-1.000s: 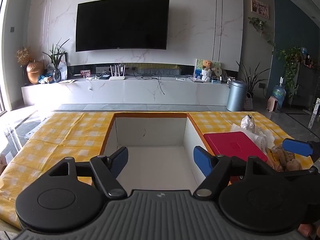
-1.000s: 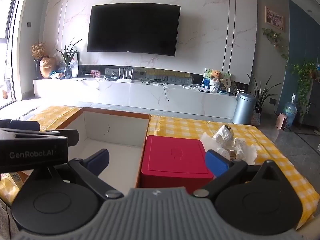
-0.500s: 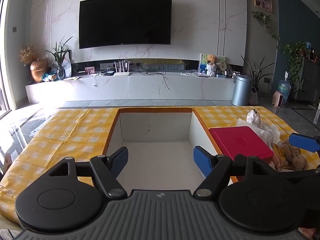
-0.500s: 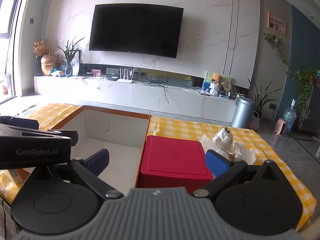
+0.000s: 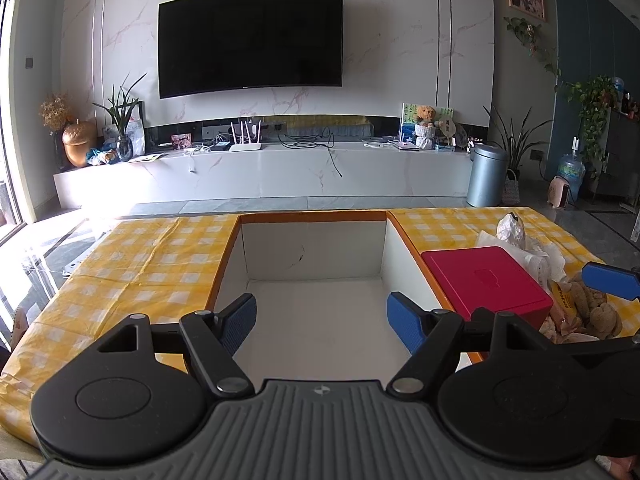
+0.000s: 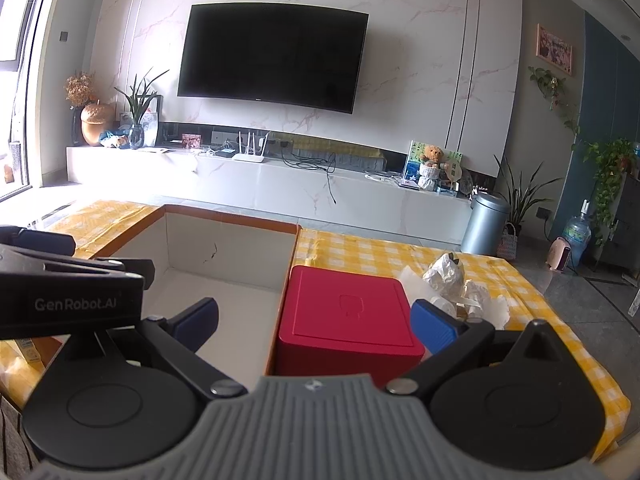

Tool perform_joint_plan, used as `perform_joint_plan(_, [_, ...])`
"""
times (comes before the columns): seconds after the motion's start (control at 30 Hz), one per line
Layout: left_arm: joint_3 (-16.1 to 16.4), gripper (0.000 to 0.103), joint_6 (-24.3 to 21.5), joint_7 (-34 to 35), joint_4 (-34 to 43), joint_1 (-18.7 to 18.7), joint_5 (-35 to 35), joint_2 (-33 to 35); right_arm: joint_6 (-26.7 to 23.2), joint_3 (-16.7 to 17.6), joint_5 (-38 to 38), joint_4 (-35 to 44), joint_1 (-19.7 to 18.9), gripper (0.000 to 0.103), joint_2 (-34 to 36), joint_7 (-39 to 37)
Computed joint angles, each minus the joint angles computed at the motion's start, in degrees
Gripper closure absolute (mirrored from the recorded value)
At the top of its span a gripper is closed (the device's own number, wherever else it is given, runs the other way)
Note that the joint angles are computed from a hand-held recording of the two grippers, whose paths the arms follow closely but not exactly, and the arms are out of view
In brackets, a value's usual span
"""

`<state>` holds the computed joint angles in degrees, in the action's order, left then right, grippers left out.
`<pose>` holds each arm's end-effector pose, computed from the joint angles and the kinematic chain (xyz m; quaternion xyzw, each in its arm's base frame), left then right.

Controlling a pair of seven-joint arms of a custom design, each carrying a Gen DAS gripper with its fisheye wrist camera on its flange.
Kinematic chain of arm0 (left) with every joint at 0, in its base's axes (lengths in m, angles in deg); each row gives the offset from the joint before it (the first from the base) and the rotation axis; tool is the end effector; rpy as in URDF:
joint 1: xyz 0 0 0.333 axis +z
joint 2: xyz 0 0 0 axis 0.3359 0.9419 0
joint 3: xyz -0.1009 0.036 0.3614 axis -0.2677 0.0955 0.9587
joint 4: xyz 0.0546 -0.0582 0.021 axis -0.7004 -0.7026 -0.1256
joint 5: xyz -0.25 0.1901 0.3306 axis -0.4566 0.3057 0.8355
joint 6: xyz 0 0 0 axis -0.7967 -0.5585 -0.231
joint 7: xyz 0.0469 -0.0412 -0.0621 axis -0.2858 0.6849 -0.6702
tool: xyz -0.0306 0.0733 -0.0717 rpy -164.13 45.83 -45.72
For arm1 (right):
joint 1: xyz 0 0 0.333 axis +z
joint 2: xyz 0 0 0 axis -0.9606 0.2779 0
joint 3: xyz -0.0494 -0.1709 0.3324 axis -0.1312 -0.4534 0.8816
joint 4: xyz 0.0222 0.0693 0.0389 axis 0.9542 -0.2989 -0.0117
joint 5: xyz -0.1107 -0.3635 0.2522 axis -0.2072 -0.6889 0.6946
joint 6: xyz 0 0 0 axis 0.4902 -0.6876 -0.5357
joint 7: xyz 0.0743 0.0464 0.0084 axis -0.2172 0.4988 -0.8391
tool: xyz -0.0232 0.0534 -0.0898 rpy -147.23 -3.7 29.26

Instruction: Organize soft objects

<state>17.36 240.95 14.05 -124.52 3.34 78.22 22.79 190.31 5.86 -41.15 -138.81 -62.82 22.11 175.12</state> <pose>0.6086 -0.3358 0.5705 -0.5600 0.6537 -0.3847 0.3331 0.5657 0.2108 0.5490 -0.6148 0.5704 -0.4265 0.3388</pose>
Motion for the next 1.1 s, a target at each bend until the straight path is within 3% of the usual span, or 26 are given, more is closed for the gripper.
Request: perform_joint_plan(1.1, [0.0, 0.015, -1.6, 2.2, 0.0, -0.4, -1.9, 0.3, -0.3, 0.1, 3.9, 0.3, -0.1, 0.003, 0.6, -4.3])
